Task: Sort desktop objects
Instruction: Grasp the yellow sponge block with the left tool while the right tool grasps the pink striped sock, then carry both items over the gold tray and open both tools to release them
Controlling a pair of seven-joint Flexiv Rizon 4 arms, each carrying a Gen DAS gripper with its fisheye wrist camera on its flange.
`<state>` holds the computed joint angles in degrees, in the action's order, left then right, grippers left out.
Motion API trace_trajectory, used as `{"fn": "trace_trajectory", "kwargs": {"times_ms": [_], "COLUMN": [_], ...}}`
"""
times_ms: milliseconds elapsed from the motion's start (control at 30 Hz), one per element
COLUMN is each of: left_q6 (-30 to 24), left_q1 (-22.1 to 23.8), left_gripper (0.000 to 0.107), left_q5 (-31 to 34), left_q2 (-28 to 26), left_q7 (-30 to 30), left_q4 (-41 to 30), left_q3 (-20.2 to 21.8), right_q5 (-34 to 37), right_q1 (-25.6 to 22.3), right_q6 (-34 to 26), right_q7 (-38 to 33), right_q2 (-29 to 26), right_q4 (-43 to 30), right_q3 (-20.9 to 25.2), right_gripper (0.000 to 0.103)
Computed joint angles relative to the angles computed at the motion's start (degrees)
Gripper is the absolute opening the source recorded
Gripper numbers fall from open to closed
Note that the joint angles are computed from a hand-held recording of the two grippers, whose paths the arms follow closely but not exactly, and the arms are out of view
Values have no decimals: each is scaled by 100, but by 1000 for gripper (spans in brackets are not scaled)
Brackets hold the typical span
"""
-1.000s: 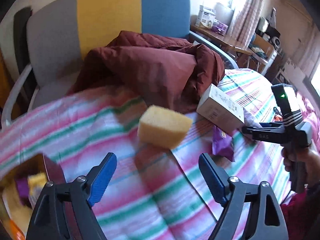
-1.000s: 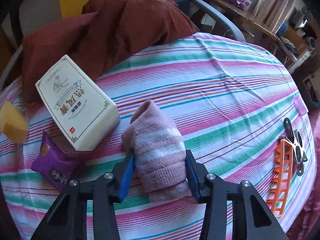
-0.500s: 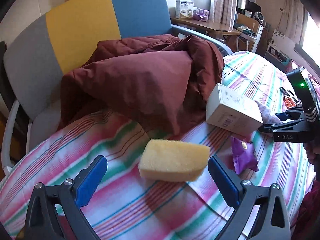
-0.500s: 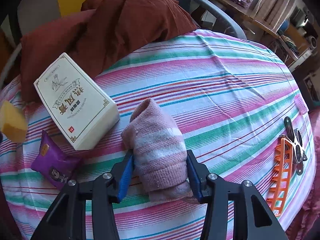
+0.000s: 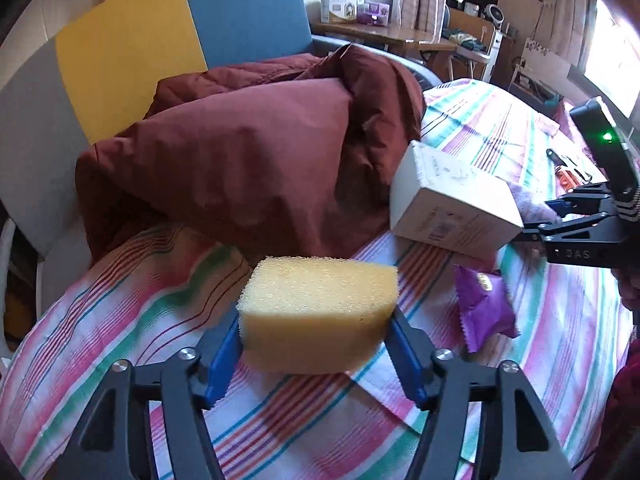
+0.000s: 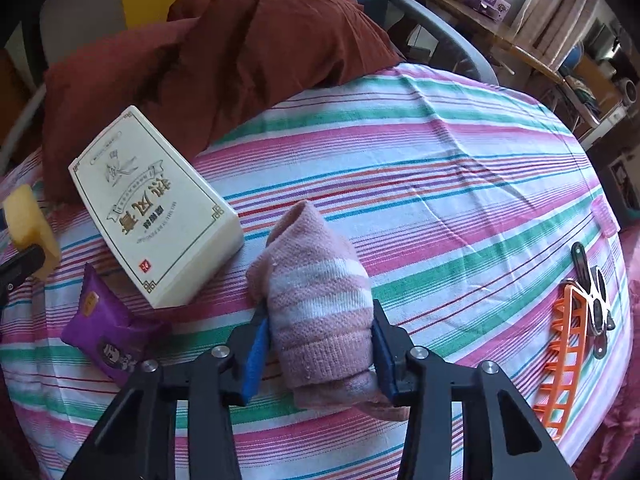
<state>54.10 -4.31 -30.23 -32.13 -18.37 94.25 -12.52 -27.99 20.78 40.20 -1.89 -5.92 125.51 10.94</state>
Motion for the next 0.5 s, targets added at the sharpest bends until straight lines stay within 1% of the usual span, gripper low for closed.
{"fn": "trace_trajectory", "kwargs": {"times_ms": [67,200,300,367,400,500], "left_q6": [-80,-153,-224,-336,-327,-417], "left_q1": [115,246,310,287,303,307], "left_gripper": [65,65,65,65,65,65], "left_q5": [-221,-746,-1216,-1434,-1641,-2081], "left_q2": [142,575,1042,1263,1464,1846], "left_q7": [100,283,426,427,498,524], "left_q4": [160,585,982,1122,1291,1529], "left_q3": [-94,-131,-33,95,164,418], "right_q5": [-73,-548,-1110,-1513,-1740,-2244], "right_q1": [-11,-69,-151,-208,-235,-278], "right_q6": [66,284,434,562,642,899], "right_q7": [92,470,904,1151,1256,1446], "right_q2": [58,270,457,561,600,612], "right_q4": [52,225,372,444,465,456], "right_q3": [-6,-28,-35,-21,-13,13], "right_gripper": [39,39,39,39,39,39]}}
